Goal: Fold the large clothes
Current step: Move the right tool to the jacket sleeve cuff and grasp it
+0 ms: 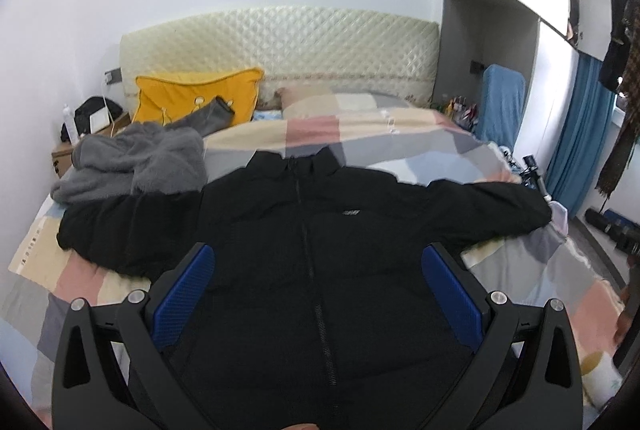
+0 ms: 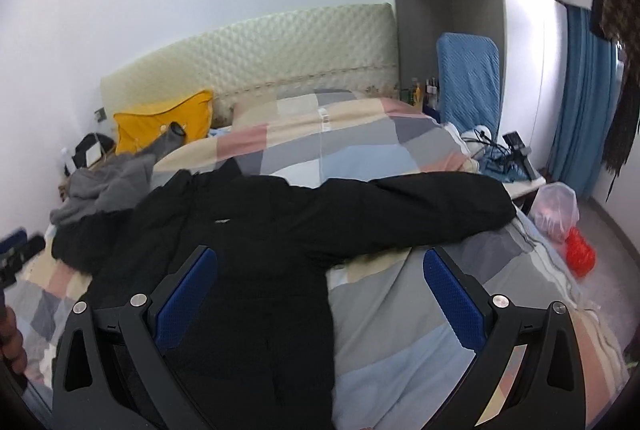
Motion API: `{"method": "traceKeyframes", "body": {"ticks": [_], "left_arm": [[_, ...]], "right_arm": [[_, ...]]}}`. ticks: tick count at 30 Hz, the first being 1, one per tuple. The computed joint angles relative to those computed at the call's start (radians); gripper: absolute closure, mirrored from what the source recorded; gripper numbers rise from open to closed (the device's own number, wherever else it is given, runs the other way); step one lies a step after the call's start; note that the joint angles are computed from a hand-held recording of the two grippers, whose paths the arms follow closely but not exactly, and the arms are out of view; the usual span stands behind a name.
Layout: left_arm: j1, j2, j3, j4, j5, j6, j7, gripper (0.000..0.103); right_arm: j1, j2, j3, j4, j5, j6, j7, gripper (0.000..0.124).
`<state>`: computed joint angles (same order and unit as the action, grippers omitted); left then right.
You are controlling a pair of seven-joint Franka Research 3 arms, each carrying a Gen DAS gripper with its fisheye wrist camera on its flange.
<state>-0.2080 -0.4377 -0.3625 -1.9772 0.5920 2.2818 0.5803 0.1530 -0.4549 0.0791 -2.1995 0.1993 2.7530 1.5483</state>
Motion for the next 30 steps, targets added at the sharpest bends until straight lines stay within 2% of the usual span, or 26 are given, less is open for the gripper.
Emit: {"method": "traceKeyframes", "body": {"ticks": [2, 5, 6, 8, 9, 11, 13, 14, 16, 19, 21, 25, 30], "left_arm": [[-0.002, -0.005, 0.013, -0.032, -0.006, 0.014, 0.007, 0.0], [-0.008, -0.011, 0.038, -0.085, -0.029, 0.058, 0.022, 0.0], [-0.006, -0.012, 0.041, -0.099, -0.033, 0.07, 0.023, 0.0], [0.005, -0.015, 0.041, -0.127, -0.029, 0.096, 0.006, 0.0], [0.013, -0.016, 0.039, -0.141, -0.023, 0.109, -0.007, 0.0], [0.027, -0.013, 0.038, -0.165, -0.016, 0.131, -0.038, 0.0], [0.03, -0.012, 0.049, -0.184, -0.026, 0.15, -0.046, 0.0], [0.029, -0.011, 0.057, -0.195, -0.038, 0.165, -0.049, 0.0], [0.029, -0.011, 0.067, -0.211, -0.053, 0.181, -0.046, 0.0], [0.04, -0.004, 0.069, -0.221, -0.06, 0.186, -0.052, 0.0], [0.046, 0.002, 0.072, -0.228, -0.066, 0.193, -0.062, 0.0], [0.046, 0.017, 0.083, -0.235, -0.093, 0.197, -0.067, 0.0], [0.053, 0.049, 0.083, -0.22, -0.101, 0.185, -0.073, 0.0]], "right_arm": [[0.027, 0.026, -0.042, -0.001, 0.051, 0.041, -0.03, 0.021], [0.112, 0.082, -0.143, 0.029, 0.184, 0.075, -0.182, 0.021], [0.107, 0.103, -0.146, 0.039, 0.195, 0.09, -0.204, 0.021], [0.048, 0.153, -0.115, 0.055, 0.17, 0.136, -0.184, 0.021], [0.044, 0.183, -0.124, 0.067, 0.189, 0.154, -0.193, 0.021], [0.09, 0.235, -0.183, 0.098, 0.327, 0.163, -0.295, 0.021], [0.063, 0.309, -0.192, 0.142, 0.386, 0.158, -0.29, 0.021], [0.072, 0.344, -0.215, 0.172, 0.483, 0.14, -0.365, 0.021], [0.049, 0.408, -0.226, 0.226, 0.586, 0.104, -0.421, 0.023], [-0.02, 0.514, -0.225, 0.311, 0.717, 0.065, -0.401, 0.034], [-0.066, 0.574, -0.22, 0.355, 0.768, 0.056, -0.332, 0.04], [-0.156, 0.694, -0.2, 0.463, 0.799, -0.058, -0.204, 0.047], [-0.188, 0.782, -0.18, 0.527, 0.69, 0.02, -0.106, 0.046]]}}
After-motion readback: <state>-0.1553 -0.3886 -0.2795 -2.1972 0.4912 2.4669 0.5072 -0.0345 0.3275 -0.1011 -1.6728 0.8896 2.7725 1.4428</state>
